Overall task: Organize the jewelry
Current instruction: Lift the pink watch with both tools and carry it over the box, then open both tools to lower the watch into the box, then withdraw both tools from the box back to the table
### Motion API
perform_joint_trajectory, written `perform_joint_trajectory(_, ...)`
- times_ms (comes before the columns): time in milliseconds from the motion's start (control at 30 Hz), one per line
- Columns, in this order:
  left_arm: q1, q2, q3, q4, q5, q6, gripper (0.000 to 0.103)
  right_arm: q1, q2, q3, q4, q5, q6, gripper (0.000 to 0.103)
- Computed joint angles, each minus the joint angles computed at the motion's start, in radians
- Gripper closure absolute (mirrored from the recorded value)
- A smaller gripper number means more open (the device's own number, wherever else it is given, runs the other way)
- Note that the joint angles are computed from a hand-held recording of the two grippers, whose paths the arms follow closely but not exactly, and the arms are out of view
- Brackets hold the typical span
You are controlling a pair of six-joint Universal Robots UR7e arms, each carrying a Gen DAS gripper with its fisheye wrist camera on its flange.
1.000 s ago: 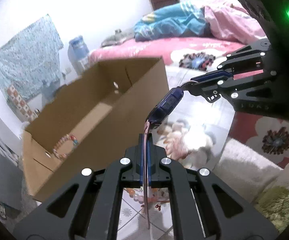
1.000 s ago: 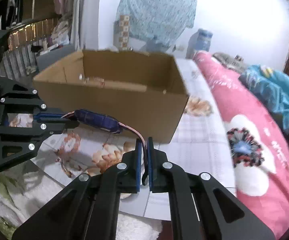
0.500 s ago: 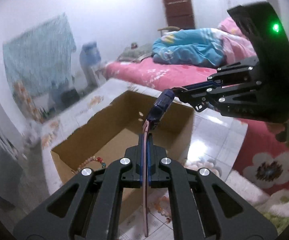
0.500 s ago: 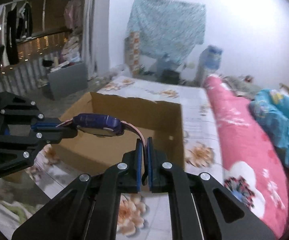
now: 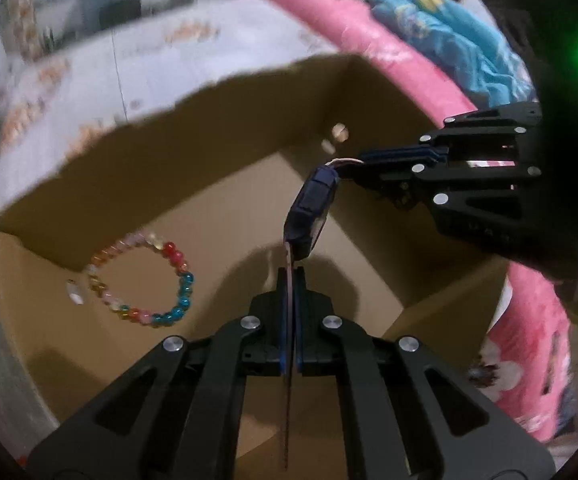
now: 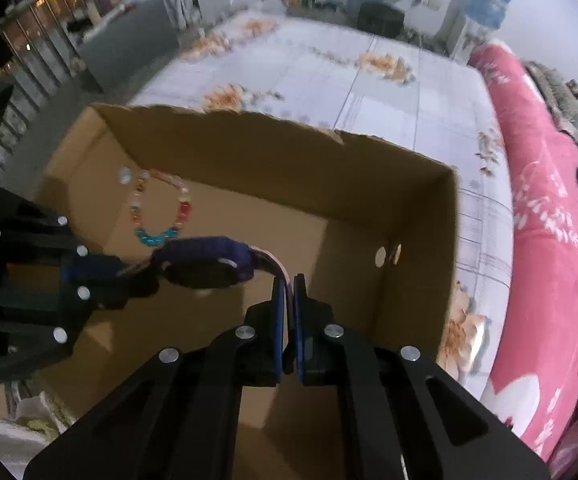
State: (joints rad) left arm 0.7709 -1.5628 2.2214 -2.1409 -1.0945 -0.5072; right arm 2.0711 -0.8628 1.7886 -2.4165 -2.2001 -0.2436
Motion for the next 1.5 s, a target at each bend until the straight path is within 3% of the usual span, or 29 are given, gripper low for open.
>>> perform_joint_trajectory(167, 0.084, 0.083, -0.077, 0.056, -0.023, -0.023, 0.097, -0.006, 0.102, -0.109, 0.074, -0.070, -0.003, 0.098)
perform_joint_trajectory(233, 0.098, 0.101, -0.091, 0.068, -0.023, -0.030, 0.075, -0.003, 0.127, -0.130, 0.077, -0.093, -0.006, 0.094)
perform_joint_trajectory(300, 0.104, 0.104, -0.087, 0.056, -0.023, -0.030, 0.063, -0.001, 0.152, -0.141, 0.050, -0.122, -0.026, 0.094)
perform_joint_trajectory(367, 0.103, 0.102, -0.079, 0.046, -0.018, -0.037, 0.057, -0.006, 0.162, -0.143, 0.021, -0.123, -0.038, 0.094)
perform_joint_trajectory(433, 0.096, 0.095, -0.070, 0.042, -0.008, -0.041, 0.049, -0.009, 0.165, -0.140, -0.010, -0.120, -0.043, 0.079)
perform_joint_trajectory(467, 0.090, 0.087, -0.063, 0.039, 0.001, -0.044, 0.048, -0.009, 0.164, -0.137, -0.030, -0.119, -0.050, 0.074)
perform_joint_trajectory(667, 0.055, 0.037, -0.045, 0.044, 0.027, -0.048, 0.040, -0.004, 0.153, -0.122, -0.094, -0.139, -0.089, 0.066)
perform_joint_trajectory(867, 0.019, -0.014, -0.042, 0.030, 0.038, -0.056, 0.035, 0.019, 0.108, -0.080, -0.181, -0.141, -0.121, 0.065)
perform_joint_trajectory(1133, -0.104, -0.146, 0.017, 0.016, 0.066, -0.108, 0.025, 0.060, -0.021, 0.017, -0.251, -0.074, -0.096, 0.065)
perform_joint_trajectory(1267, -0.211, -0.268, 0.061, 0.086, 0.086, -0.159, 0.021, 0.084, -0.130, 0.117, -0.309, -0.015, -0.066, 0.063)
perform_joint_trajectory(1367, -0.311, -0.379, 0.099, 0.166, 0.107, -0.213, 0.018, 0.103, -0.226, 0.217, -0.380, 0.031, -0.053, 0.051)
perform_joint_trajectory(1500, -0.492, -0.563, 0.146, 0.370, 0.142, -0.367, 0.014, 0.126, -0.361, 0.366, -0.481, 0.069, 0.000, 0.037)
